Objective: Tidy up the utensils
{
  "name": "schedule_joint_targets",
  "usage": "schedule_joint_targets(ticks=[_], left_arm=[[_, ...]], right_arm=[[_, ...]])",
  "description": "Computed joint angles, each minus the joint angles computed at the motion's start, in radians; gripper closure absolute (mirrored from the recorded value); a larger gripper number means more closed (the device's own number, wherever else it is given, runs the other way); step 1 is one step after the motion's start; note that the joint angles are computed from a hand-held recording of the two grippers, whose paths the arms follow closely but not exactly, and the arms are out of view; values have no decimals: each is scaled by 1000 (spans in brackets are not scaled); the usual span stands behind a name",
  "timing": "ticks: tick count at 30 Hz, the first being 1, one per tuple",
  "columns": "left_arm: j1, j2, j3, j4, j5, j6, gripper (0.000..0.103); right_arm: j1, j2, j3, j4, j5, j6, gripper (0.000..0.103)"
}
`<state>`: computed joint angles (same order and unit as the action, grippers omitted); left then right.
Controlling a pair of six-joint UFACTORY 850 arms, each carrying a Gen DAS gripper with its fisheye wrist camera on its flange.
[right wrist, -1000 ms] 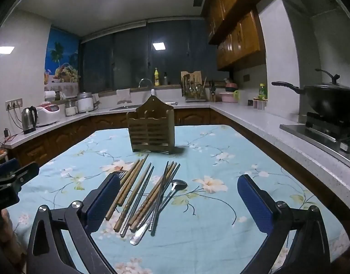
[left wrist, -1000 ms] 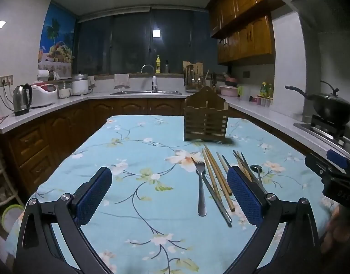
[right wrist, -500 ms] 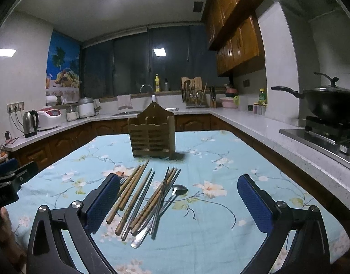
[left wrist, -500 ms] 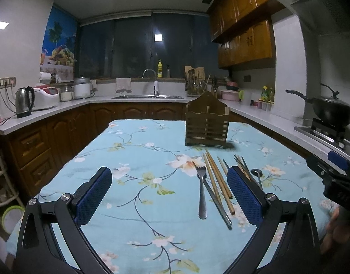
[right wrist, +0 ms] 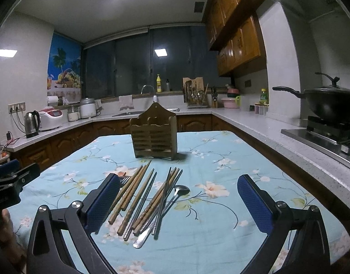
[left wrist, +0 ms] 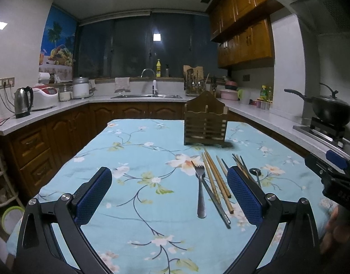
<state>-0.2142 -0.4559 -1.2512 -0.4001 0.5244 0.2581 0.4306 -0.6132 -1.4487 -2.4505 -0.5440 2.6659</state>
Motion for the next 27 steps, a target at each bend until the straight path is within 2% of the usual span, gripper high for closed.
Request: schedule_joint_targets(ticks=[17,27], left_arm=[[-3,0,-1,3,-3,-4,0],[19,-22,-55,105,-122,-128,0]], right_arm=[[0,0,5,-9,-6,12,0],[-4,1,-8,-10,26,25,0]])
